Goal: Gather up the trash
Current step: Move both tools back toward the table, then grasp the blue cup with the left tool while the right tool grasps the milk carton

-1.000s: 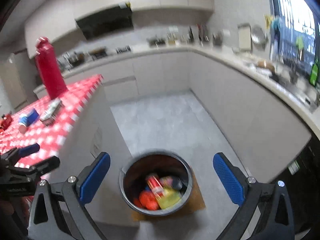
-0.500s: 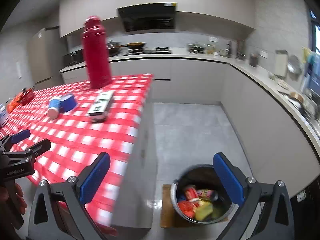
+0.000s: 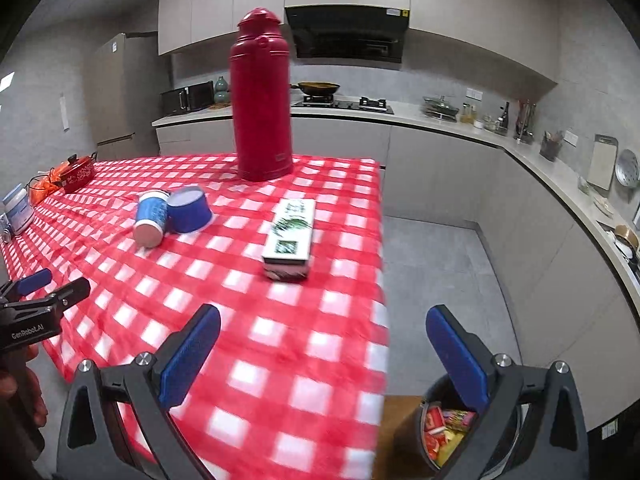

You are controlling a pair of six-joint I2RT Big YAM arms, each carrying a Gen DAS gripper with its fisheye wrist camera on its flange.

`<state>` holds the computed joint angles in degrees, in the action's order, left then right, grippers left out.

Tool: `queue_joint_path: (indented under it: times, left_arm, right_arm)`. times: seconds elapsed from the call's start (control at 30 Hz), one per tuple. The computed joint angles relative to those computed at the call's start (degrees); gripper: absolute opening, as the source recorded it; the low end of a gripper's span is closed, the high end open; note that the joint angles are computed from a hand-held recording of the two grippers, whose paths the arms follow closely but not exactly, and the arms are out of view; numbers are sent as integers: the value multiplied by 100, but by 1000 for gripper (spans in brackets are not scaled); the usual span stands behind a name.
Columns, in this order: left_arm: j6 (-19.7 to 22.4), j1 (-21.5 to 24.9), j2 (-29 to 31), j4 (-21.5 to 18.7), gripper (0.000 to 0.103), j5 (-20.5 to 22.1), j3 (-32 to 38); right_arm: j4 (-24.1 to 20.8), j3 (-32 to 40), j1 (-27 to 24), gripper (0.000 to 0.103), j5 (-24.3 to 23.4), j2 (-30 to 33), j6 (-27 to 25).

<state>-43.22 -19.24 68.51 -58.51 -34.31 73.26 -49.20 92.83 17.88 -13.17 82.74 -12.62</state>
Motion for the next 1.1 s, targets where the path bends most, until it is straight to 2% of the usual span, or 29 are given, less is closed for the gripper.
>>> queue_joint_path:
  times: [0.13,0.5,0.73,0.9,1.1]
  left_arm:
    - [299,443,30,227,103,426,-63]
    - [1047,1234,638,797,102,927,237]
    - [1086,1475,1019,935,102,1044,463]
    - [1142,1615,1327,918,102,1038,700]
    - [1207,1791,1680,837,99,1239,947]
  right_arm:
    - [-32,298,316,103,303,270,89]
    - [-421,1485,730,103,743,1406,380]
    - [-785,2459,845,103,920,2296,457]
    - [-1062,3030,879,103,953,2804,411]
    - [-1431,3741,888,103,949,3345,492]
